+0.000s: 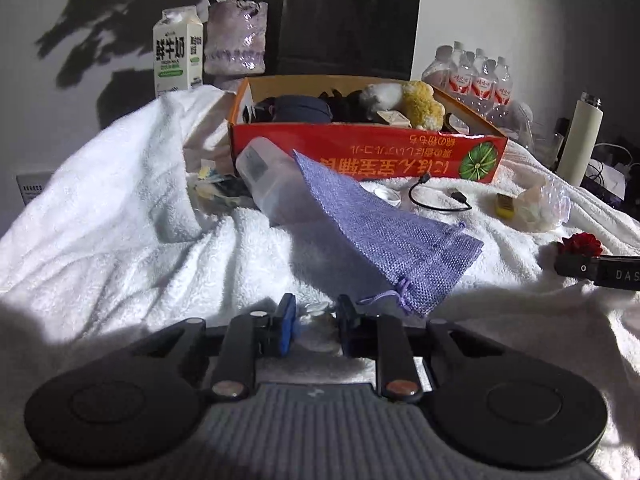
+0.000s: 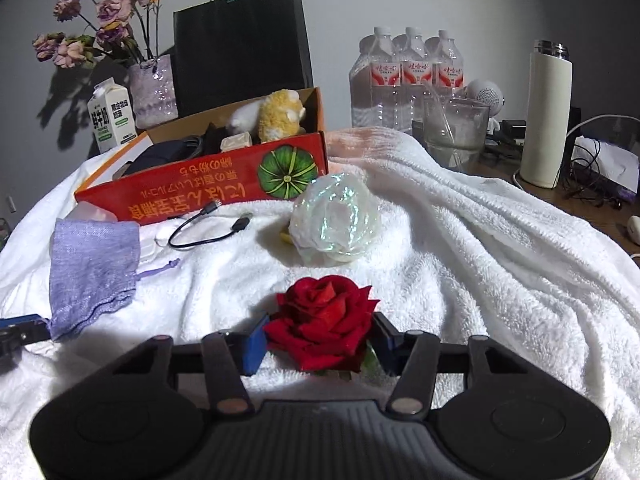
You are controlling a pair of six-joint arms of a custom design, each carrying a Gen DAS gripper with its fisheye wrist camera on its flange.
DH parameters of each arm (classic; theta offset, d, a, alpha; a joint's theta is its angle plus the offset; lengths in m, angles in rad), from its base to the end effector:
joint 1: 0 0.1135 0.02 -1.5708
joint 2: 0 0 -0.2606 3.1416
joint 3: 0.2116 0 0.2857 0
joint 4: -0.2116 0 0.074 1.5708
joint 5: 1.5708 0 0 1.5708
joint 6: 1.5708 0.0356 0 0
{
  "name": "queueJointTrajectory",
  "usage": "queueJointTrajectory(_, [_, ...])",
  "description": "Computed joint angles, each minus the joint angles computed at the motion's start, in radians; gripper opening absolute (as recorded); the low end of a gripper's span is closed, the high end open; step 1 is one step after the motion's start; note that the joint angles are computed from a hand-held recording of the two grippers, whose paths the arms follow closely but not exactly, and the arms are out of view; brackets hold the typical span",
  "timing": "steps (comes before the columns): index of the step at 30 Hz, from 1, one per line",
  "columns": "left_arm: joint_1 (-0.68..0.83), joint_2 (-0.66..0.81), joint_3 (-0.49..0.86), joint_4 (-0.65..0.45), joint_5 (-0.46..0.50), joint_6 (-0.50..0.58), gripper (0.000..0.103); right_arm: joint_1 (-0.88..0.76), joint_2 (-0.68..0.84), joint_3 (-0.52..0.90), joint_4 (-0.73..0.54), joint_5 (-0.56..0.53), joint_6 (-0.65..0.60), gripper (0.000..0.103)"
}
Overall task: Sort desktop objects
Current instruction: 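Grasp the red rose with the right tool while the left tool grasps a small clear item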
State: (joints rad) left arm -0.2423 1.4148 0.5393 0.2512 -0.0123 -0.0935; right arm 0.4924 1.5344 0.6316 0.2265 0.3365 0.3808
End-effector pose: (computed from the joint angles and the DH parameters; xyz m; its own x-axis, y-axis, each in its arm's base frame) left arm 0.2850 -0.0700 0.1308 -0.5865 0.0488 -0.8085 0.1763 0.9820 -0.0686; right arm 0.2828 0.1383 0.1245 -0.5935 0.0797 -0.8008 0.0014 0.9952 0.0980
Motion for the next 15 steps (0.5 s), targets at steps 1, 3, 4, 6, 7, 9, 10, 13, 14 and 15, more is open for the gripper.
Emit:
queueJointTrajectory(1, [-0.002,-0.028,-0.012,-0.006,-0.005,-0.007,0.023,0.006,-0.016,-0.011,0.009,0.004,-0.003,0.044])
queueJointTrajectory(3, [-0.009,-0.103,-0.046,-0.019,-0.017,-0.028,0.022,0.023,-0.064,-0.041,0.016,0.009,0.004,0.042])
queueJointTrajectory(4, [-0.013,-0.146,-0.061,-0.032,-0.021,-0.034,0.022,0.035,-0.089,-0.053,0.015,0.019,0.002,0.041])
queueJointTrajectory(6, [-0.029,-0.234,-0.093,-0.061,-0.036,-0.040,0.022,0.066,-0.145,-0.077,0.006,0.051,-0.003,0.041])
queueJointTrajectory(7, [-0.041,-0.281,-0.108,-0.077,-0.048,-0.040,0.023,0.085,-0.174,-0.089,0.001,0.065,-0.005,0.041])
queueJointTrajectory(9, [-0.068,-0.373,-0.140,-0.110,-0.074,-0.040,0.023,0.129,-0.233,-0.113,-0.020,0.087,-0.005,0.041])
queueJointTrajectory(10, [-0.083,-0.413,-0.154,-0.127,-0.084,-0.043,0.023,0.156,-0.260,-0.124,-0.031,0.099,-0.004,0.041])
queueJointTrajectory(13, [-0.140,-0.527,-0.198,-0.180,-0.118,-0.053,0.023,0.259,-0.346,-0.164,-0.067,0.148,-0.007,0.041])
queueJointTrajectory(14, [-0.160,-0.563,-0.213,-0.198,-0.131,-0.052,0.023,0.300,-0.372,-0.176,-0.080,0.170,-0.010,0.041])
queueJointTrajectory(15, [-0.181,-0.596,-0.228,-0.214,-0.149,-0.055,0.023,0.342,-0.397,-0.186,-0.102,0.194,-0.006,0.041])
